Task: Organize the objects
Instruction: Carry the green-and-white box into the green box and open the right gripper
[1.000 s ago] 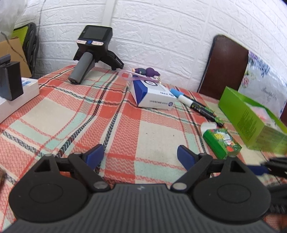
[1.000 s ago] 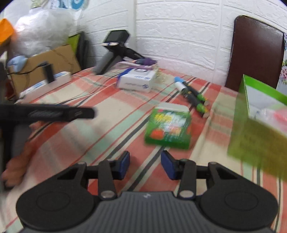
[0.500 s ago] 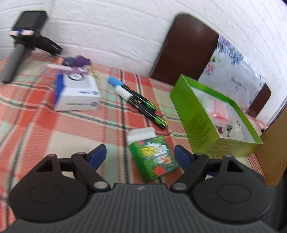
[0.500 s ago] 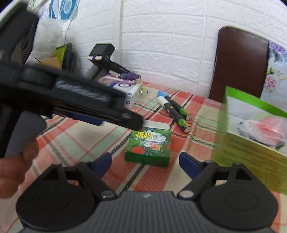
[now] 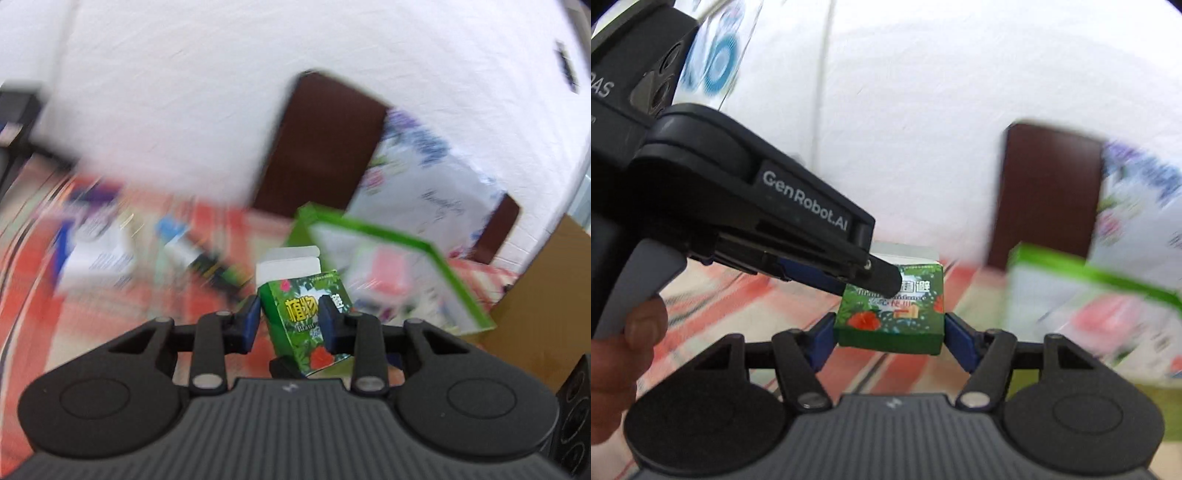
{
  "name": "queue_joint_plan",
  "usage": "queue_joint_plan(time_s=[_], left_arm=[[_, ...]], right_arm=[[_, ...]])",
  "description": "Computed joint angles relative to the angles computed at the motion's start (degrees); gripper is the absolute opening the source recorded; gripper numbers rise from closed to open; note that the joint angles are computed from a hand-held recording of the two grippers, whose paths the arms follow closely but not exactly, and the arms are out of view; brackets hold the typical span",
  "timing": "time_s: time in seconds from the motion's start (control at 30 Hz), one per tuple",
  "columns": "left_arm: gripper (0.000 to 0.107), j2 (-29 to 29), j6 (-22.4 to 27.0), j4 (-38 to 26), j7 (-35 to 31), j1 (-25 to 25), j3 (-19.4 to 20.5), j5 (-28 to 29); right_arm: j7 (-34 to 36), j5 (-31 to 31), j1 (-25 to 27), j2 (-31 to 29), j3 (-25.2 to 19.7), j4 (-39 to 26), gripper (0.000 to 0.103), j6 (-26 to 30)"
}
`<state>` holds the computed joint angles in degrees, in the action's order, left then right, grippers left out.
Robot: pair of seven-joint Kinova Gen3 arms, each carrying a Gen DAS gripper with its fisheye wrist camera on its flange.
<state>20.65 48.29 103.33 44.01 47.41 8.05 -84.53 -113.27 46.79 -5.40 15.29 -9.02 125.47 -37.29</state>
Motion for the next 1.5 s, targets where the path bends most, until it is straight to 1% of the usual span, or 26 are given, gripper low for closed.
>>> queue_joint_plan(time_s=[0.07,0.17,0.27,0.3,0.33,0.37,0.4,0.43,0.47,0.5,0.57,0.67,0.73,0.77,0.83,0.9,1.03,1.1,1.17,1.23,1.27,1.3,1.33,1.37,1.5], left_arm=[[0.036,1.62,-1.70,-3.70,-4.66,-3.54,2.70,-1.36],[0.036,5.74,-3.64,-10.03,-11.65,-10.01,8.78,-2.20],[0.037,10.68,-1.12,-15.58,-18.64,-15.01,16.43,-2.71],[0.038,12.00,-0.42,-17.10,-20.97,-16.04,18.04,-1.89],[0.038,13.15,0.06,-18.74,-23.30,-16.48,18.82,-0.32],[0.038,14.19,0.81,-20.48,-25.63,-16.21,18.73,1.83],[0.038,14.83,2.16,-21.96,-27.96,-15.61,18.61,4.16],[0.038,15.04,2.75,-23.01,-30.28,-14.84,17.73,6.49],[0.039,14.71,2.56,-23.47,-31.93,-13.53,15.80,8.81],[0.040,14.27,2.12,-23.63,-32.68,-11.74,13.14,10.63],[0.047,13.67,2.91,-24.45,-33.83,-7.57,7.83,13.91],[0.047,12.30,2.56,-24.19,-33.77,-1.80,0.27,18.18],[0.048,12.39,4.07,-25.37,-35.48,2.71,-5.04,22.07],[0.049,12.47,4.59,-25.82,-36.02,4.81,-7.32,23.52],[0.050,12.41,5.79,-26.00,-36.45,7.27,-9.48,25.05],[0.050,12.73,6.85,-26.49,-38.02,11.02,-13.75,27.78],[0.050,13.86,8.34,-27.42,-41.88,17.96,-22.49,34.07],[0.050,14.14,8.97,-27.22,-42.77,20.36,-25.50,36.35],[0.051,14.02,9.73,-26.51,-42.63,21.94,-27.12,37.39],[0.051,13.82,11.35,-25.99,-42.18,22.65,-27.46,37.71],[0.052,13.59,12.49,-25.58,-41.46,22.32,-26.54,37.06],[0.053,13.38,13.66,-25.22,-40.72,21.97,-25.58,36.47],[0.054,13.03,14.58,-24.61,-39.87,21.46,-24.56,35.76],[0.055,12.69,15.34,-23.90,-39.03,21.12,-23.87,35.25],[0.055,11.30,17.64,-20.70,-35.40,19.46,-21.03,33.64]], right_arm=[[0.96,-2.16,0.88,0.51,1.19,-0.78,0.063,-0.76],[-0.71,-2.86,2.93,2.00,1.97,-2.86,0.063,0.30],[-5.53,-0.26,5.33,3.84,1.30,-5.72,0.064,3.27],[-7.04,1.04,5.89,4.65,0.87,-6.82,0.066,4.53],[-7.87,1.75,6.06,5.37,0.70,-7.87,0.066,5.79],[-7.90,1.71,5.73,5.80,1.19,-8.12,0.069,6.11],[-7.07,0.77,6.46,6.18,0.67,-7.87,0.073,5.51],[-7.09,0.77,7.12,6.22,0.56,-7.48,0.075,4.62],[-7.45,1.50,7.84,6.31,0.36,-7.28,0.075,3.94],[-7.45,1.87,8.26,6.23,0.37,-6.93,0.075,3.30],[-7.13,1.73,8.58,5.87,0.62,-6.03,0.075,2.26],[-8.45,2.22,9.56,4.27,0.91,-3.69,0.075,0.93],[-10.20,3.06,10.18,2.57,1.08,-2.01,0.075,0.73],[-9.95,2.47,9.98,1.84,1.62,-0.95,0.075,0.12],[-10.54,2.66,10.16,0.70,2.21,0.40,0.075,-0.25],[-11.40,2.73,10.24,-0.31,2.78,1.78,0.075,-0.27],[-12.73,2.58,9.91,-2.43,3.45,4.45,0.075,1.87],[-14.78,3.53,9.92,-3.18,3.37,5.08,0.075,2.70],[-16.56,4.64,9.68,-3.88,3.28,5.27,0.075,3.34],[-15.99,4.78,8.75,-4.63,3.21,5.53,0.075,3.96],[-15.28,4.40,7.34,-5.31,4.22,6.25,0.075,3.69],[-15.36,4.95,6.99,-5.70,4.19,6.45,0.075,3.54],[-16.25,6.44,7.67,-6.08,3.10,6.48,0.075,3.65],[-17.51,8.21,7.34,-6.48,2.99,6.36,0.075,3.99],[-19.01,12.82,4.89,-7.26,2.70,6.22,0.075,5.58]])
